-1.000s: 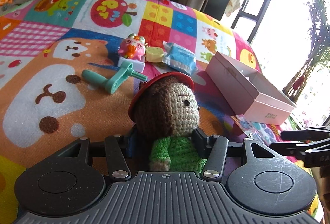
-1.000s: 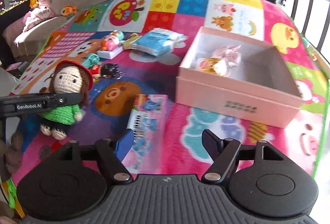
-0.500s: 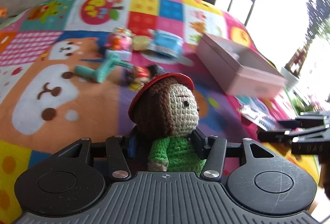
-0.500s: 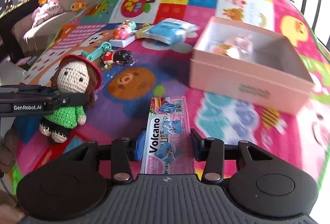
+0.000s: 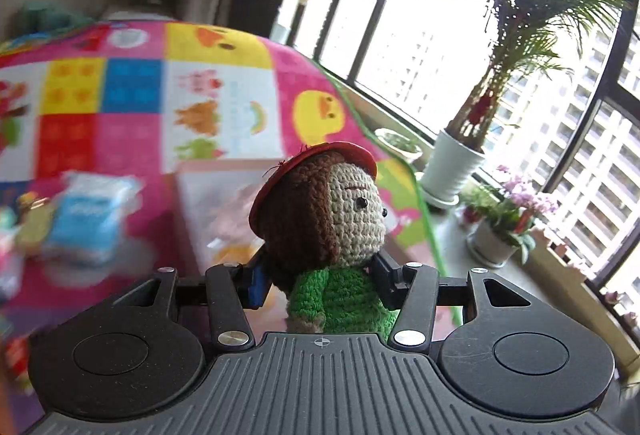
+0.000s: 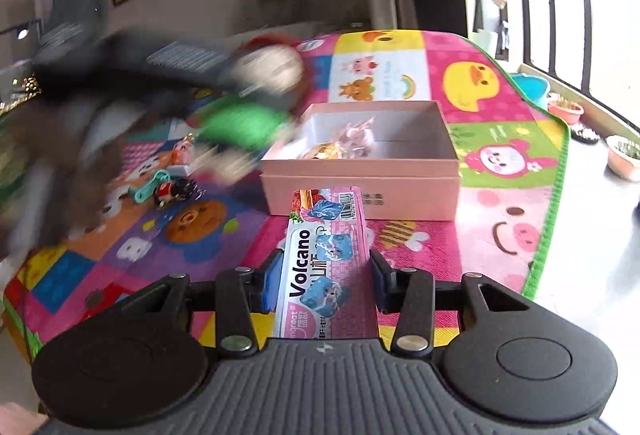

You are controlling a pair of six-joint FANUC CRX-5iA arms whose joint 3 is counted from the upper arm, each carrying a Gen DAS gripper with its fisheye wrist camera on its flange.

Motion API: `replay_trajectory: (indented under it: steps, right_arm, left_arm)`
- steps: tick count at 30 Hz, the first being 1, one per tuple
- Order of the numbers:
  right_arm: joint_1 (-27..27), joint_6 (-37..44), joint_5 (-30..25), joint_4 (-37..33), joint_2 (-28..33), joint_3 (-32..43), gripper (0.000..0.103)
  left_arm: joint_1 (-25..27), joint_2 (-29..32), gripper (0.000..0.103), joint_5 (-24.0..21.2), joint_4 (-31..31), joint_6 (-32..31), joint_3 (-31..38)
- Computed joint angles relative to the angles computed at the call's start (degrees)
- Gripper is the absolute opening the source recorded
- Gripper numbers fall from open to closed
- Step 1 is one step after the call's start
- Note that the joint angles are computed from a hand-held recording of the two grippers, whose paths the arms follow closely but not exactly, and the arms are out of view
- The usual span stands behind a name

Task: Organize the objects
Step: 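Lower the crocheted doll into the pink box and open the left tool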

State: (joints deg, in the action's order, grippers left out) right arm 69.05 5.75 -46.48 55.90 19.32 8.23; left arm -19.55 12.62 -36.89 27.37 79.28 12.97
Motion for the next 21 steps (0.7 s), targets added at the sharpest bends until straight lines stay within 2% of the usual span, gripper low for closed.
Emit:
replay_trajectory:
  steps: [2,5,8,10,12,14,15,16,21]
  right_arm:
    - [-0.5,-2.1,1.1,0.6,-1.0,-1.8,0.043]
    - [-1.0,-4.4,1.1,1.3,-2.2,-4.2,0.043]
    - [-1.6,-6.5,1.0,1.7,-3.4,-6.7,0.043]
    - [-2.1,-8.1,1.5,1.3,-4.5,-8.7,0.043]
    - [-2.6,-9.0,1.7,0.9,-4.5,-9.0,0.043]
    - [-3.1,-9.5,2.6,1.6,-4.3,-9.3,0.040]
    - [-3.2,-9.6,2.7,2.2,-4.2,-9.1,0.035]
    - [-3.2,-9.1,2.9,2.6,-4.1,-8.9,0.034]
    - [-2.3,-3.3,0.0,1.9,-2.3,-5.1,0.035]
  left_arm:
    - [-1.1,7.3,0.055,-2.2,-4.2,5.1,9.4]
    - [-2.8,16.2,0.057,-10.4,-16.5,14.8,23.7]
    - [-3.9,18.2,0.058,-16.2,-25.3,19.0,27.5]
    - [-4.4,16.3,0.058,-15.1,-28.9,16.8,25.0]
    - [-5.4,15.1,0.059,-17.4,-33.1,17.9,25.1]
    - [-5.4,13.2,0.058,-18.3,-33.9,17.6,23.3]
    - [-5.1,12.0,0.058,-17.7,-33.6,18.0,21.8]
    - [-4.6,11.3,0.058,-17.0,-32.6,18.0,21.0]
    - [-2.2,1.3,0.054,-5.5,-28.6,18.2,8.3]
